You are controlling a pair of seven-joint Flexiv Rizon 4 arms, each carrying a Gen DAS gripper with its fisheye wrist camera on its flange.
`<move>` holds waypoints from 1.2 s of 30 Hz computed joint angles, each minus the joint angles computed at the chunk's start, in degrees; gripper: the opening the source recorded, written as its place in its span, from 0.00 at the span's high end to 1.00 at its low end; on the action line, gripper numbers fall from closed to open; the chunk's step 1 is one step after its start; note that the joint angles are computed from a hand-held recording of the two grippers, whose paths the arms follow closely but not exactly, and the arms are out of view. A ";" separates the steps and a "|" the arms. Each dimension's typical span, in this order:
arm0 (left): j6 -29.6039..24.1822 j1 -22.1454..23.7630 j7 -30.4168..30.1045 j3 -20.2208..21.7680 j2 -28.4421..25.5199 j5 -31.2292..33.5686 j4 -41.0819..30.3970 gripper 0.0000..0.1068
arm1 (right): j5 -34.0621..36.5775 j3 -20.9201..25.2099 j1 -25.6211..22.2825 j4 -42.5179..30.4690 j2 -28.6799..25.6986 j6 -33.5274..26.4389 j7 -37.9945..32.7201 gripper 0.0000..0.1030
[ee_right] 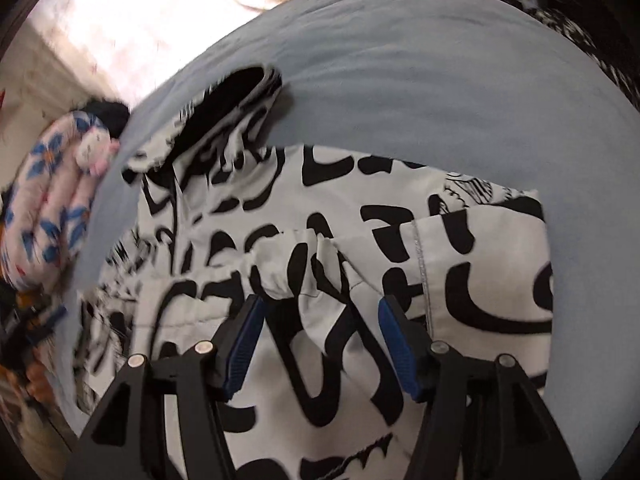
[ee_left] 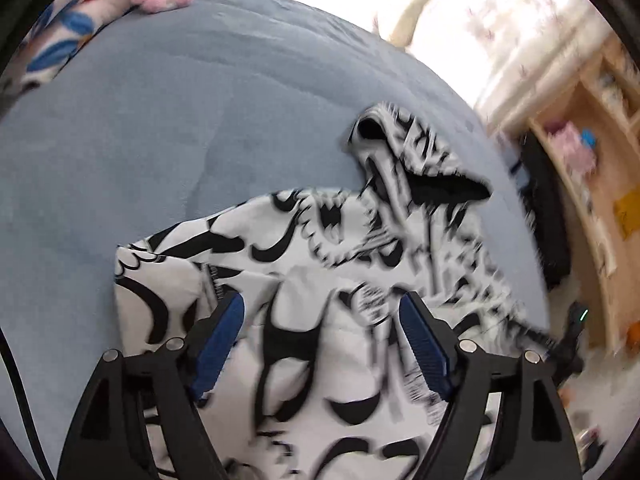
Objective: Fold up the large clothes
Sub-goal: 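Fold the held hem toward the hood with both grippers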
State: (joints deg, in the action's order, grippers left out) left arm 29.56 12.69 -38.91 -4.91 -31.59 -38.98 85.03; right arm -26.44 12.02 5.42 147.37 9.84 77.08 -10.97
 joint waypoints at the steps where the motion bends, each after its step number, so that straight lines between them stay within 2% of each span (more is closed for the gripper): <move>1: 0.91 -0.28 1.14 0.36 -0.15 1.21 0.16 0.26 | 0.62 -0.33 0.48 -0.27 -0.33 -0.17 -1.61 0.42; 6: 2.63 -1.49 6.81 1.35 -1.16 8.00 0.81 0.26 | 4.46 -1.12 2.79 -1.49 -0.16 -4.65 -11.20 0.42; 9: 5.99 -3.03 7.94 1.94 -1.65 11.22 1.78 0.26 | 3.93 -1.04 2.29 -2.04 -0.09 -7.98 -12.45 0.42; 12: 7.28 -3.15 6.72 1.39 -2.82 10.96 1.55 0.29 | 4.92 -1.47 1.80 -1.11 -0.38 -5.05 -13.08 0.42; 13: 7.22 -2.92 6.40 1.01 -3.01 10.35 1.49 0.33 | 3.79 -1.30 1.19 -0.75 -0.59 -3.84 -12.32 0.42; 15: 6.00 -2.21 5.81 0.21 -3.59 8.82 1.00 0.60 | 1.28 -0.89 0.24 -0.28 -0.99 -2.38 -10.98 0.43; 16: 7.68 -2.61 5.52 0.32 -3.39 8.73 1.67 0.64 | -0.13 -0.55 0.10 -0.50 -1.16 -3.19 -10.45 0.47; 17: 9.96 -2.91 5.82 0.36 -2.92 8.65 2.74 0.74 | -1.57 -0.29 0.15 -0.70 -1.36 -3.64 -10.27 0.63; 18: 11.94 -2.89 6.86 0.14 -2.28 8.35 3.96 0.81 | -3.55 0.20 0.17 -1.10 -1.34 -5.04 -9.22 0.76; 19: 13.46 -2.81 7.65 -0.19 -1.73 7.79 5.01 0.85 | -5.94 0.78 0.24 -1.83 -1.26 -7.70 -7.57 0.78; 21: 17.54 -2.91 9.38 -0.49 -0.05 6.87 7.92 0.88 | -9.90 1.44 0.48 -1.99 -0.33 -10.56 -4.36 0.88; 25: 26.62 -2.38 14.47 -2.30 3.66 2.19 13.87 0.91 | -17.09 2.54 -0.43 -1.09 4.09 -14.67 5.20 0.92; 29: 32.18 -2.49 17.43 -4.00 5.65 -2.96 15.50 0.92 | -23.59 2.76 -2.76 -1.45 7.64 -16.03 11.99 0.92; 33: 38.86 -3.55 19.14 -6.42 5.02 -8.38 13.80 0.92 | -32.69 1.87 -4.59 -4.46 6.72 -18.48 17.11 0.92; 36: 39.28 -5.35 14.27 -5.14 1.52 -5.71 8.91 0.92 | -37.87 -0.99 -5.53 -6.66 2.66 -17.03 20.51 0.92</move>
State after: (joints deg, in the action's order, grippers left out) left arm 68.84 7.34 -24.64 -10.05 -30.07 -44.69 93.94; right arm -64.31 11.04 -0.10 140.71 12.50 60.05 9.54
